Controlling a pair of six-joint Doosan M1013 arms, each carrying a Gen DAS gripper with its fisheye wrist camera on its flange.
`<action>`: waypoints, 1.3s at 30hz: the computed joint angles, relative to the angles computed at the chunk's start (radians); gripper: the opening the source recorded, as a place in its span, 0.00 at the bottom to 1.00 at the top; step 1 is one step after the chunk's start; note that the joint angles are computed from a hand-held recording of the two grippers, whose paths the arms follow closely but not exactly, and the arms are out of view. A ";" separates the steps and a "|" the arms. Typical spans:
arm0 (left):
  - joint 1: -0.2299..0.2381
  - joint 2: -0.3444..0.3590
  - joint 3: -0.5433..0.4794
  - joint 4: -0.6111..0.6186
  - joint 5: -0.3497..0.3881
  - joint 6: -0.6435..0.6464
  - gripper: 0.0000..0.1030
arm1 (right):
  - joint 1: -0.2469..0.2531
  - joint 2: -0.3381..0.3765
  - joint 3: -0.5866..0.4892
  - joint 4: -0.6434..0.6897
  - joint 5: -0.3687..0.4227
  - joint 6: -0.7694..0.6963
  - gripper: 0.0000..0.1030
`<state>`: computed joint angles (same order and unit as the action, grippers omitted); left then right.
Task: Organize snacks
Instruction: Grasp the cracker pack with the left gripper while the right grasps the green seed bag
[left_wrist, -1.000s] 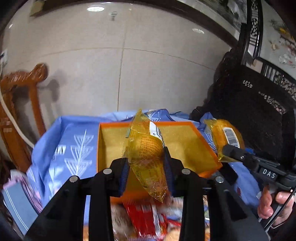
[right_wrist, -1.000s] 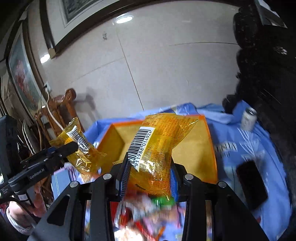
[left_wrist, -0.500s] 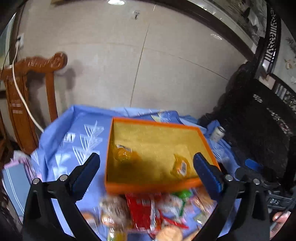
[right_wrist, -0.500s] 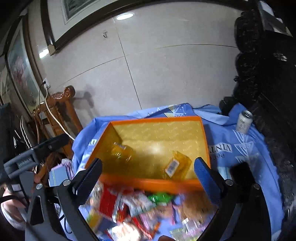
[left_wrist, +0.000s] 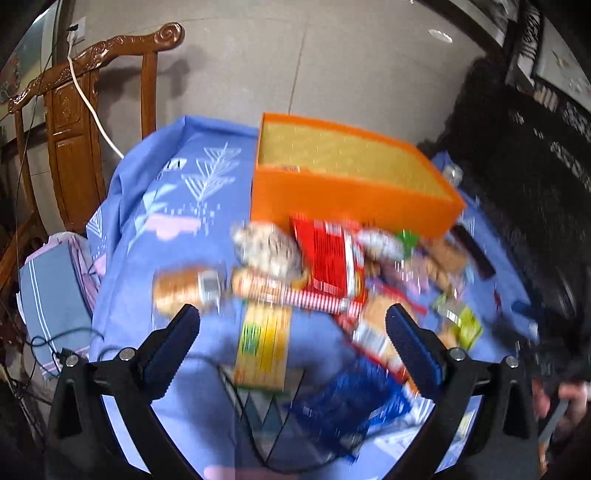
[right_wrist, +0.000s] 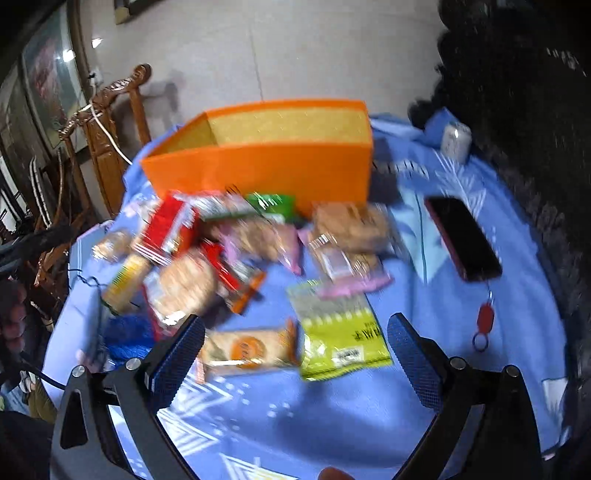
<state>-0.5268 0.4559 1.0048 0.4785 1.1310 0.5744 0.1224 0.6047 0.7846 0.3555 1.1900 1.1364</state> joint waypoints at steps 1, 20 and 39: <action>-0.004 -0.004 0.012 -0.001 0.001 0.003 0.96 | -0.001 0.014 -0.014 -0.008 0.007 0.008 0.97; 0.012 0.004 0.039 -0.049 0.052 -0.013 0.96 | -0.002 0.145 -0.139 -0.017 0.126 0.006 0.75; 0.055 0.092 -0.016 -0.140 0.071 0.102 0.96 | 0.025 0.065 0.000 -0.119 0.007 -0.009 0.62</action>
